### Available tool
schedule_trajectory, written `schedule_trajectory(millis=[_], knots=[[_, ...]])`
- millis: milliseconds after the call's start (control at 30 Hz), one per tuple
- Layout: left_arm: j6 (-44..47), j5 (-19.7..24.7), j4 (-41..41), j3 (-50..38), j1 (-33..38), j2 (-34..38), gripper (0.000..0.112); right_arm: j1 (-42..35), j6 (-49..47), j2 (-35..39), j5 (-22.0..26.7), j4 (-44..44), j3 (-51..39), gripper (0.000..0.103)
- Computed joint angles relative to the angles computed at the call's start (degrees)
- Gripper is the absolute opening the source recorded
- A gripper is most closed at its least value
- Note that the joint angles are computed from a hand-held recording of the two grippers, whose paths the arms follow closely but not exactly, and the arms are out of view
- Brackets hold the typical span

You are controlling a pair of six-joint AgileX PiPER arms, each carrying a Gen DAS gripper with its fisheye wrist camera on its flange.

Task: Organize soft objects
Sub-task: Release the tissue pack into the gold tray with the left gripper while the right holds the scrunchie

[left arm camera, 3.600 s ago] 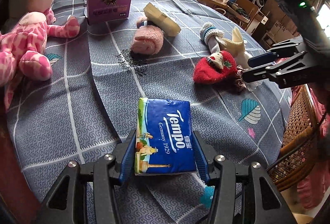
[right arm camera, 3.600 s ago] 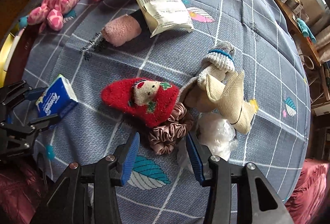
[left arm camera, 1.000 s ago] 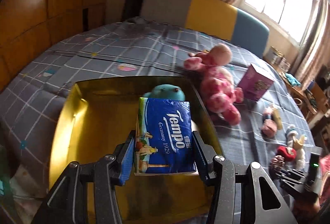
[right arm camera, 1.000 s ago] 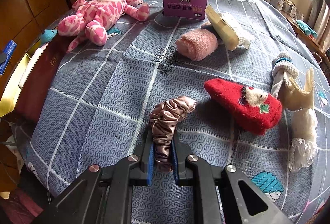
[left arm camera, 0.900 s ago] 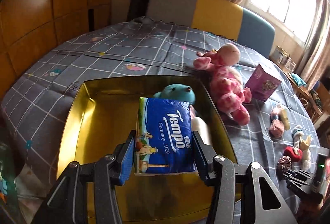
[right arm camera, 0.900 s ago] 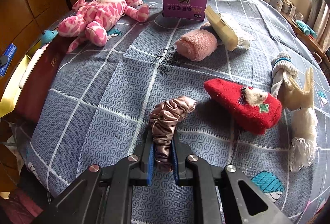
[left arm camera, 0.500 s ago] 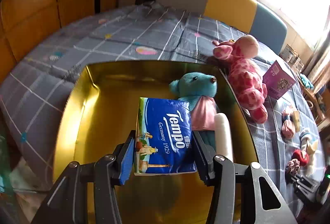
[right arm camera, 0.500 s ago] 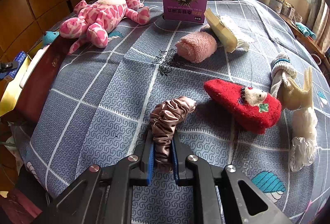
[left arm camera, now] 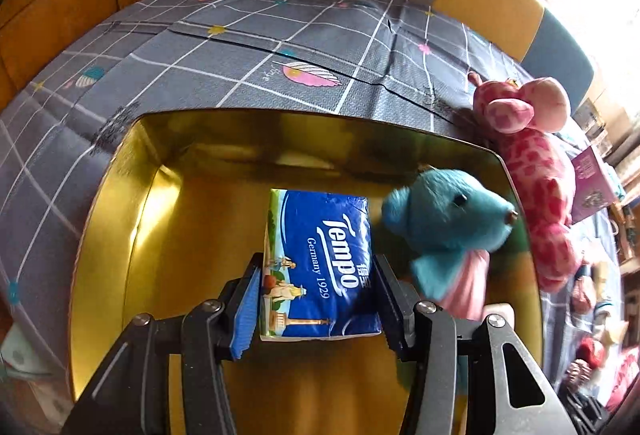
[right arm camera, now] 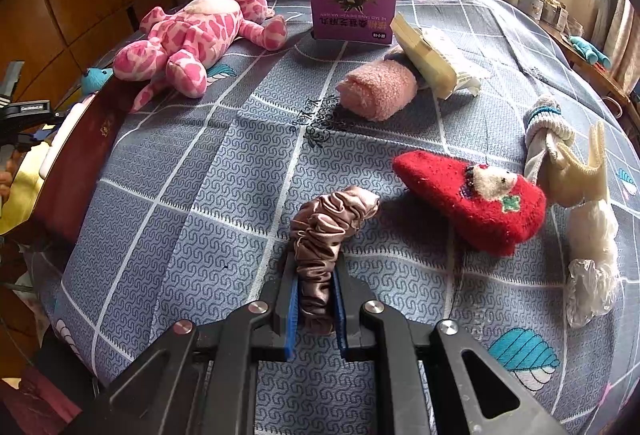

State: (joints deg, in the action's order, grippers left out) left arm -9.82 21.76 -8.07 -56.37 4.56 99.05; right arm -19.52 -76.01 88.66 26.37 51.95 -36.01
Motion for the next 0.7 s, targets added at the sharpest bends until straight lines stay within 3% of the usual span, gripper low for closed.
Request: schedule_trajectory(millis=[200, 500, 700], knots=[[-6.78, -0.66, 5.78, -1.40, -0.68, 1.60, 0.072, 0.33, 0.47, -0.08, -0.19, -0.03, 0.08, 0.014], [-32.13, -4.15, 30.69, 8.24, -5.23, -9.60, 0.075, 0.75, 0.41, -0.44, -1.09, 0.31, 0.61, 0.014], [-42.45, -3.17, 39.26, 14.92, -10.60, -18.41, 0.076, 0.82, 0.79, -0.64, -1.33, 0.34, 0.70, 0.014]])
